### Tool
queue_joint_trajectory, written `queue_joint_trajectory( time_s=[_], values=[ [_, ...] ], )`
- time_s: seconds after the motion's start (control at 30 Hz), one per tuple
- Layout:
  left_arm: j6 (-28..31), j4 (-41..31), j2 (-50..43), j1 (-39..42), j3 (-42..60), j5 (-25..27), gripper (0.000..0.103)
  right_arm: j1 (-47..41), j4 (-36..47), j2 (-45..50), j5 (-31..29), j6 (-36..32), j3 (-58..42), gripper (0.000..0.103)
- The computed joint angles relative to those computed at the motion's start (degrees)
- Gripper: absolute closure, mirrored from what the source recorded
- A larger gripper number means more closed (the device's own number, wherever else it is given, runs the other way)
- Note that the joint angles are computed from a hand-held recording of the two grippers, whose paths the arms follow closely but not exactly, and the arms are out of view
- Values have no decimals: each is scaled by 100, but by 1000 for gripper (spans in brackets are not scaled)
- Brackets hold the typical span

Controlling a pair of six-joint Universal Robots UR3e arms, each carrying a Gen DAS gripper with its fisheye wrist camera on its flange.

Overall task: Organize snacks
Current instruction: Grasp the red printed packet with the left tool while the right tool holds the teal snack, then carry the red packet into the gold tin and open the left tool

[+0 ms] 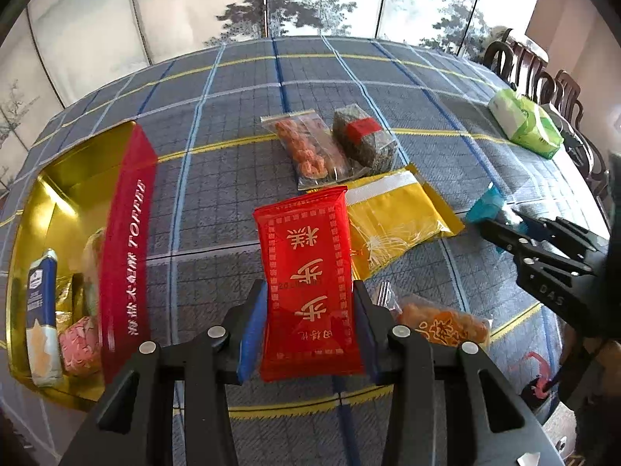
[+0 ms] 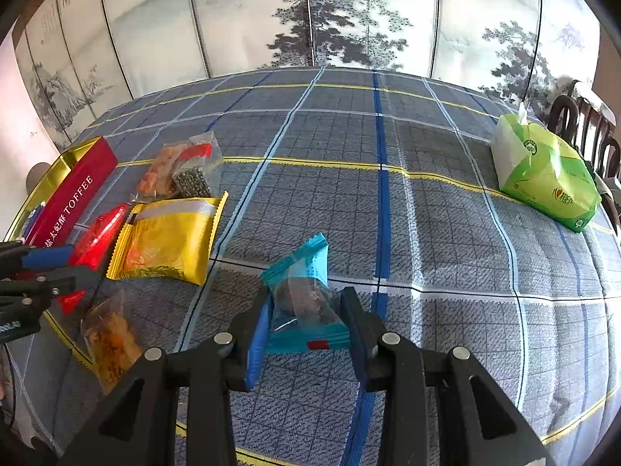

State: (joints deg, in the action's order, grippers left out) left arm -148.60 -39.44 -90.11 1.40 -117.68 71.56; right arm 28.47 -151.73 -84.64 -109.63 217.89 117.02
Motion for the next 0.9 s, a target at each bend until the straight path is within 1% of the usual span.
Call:
queue_joint_trajectory(
  time_s=[0.17,0.3,0.53,0.7,0.9],
  values=[
    [208,-392,386,291,-37,-237,65,37,94,60,-79,27,-97,67],
    [395,-863,702,598,40,-451,65,76,167,111,-148,60,-168,67],
    [594,-1263,1069,1109,317,-476,65,70,176,131,-180,67,-183,67],
    [816,-1258,1109,1631,472,-493,65,87,317,180,-210,64,-289,67],
    [972,-1116,710,2248,696,-330,65,94,444,222,-240,110,-396,67]
  ],
)
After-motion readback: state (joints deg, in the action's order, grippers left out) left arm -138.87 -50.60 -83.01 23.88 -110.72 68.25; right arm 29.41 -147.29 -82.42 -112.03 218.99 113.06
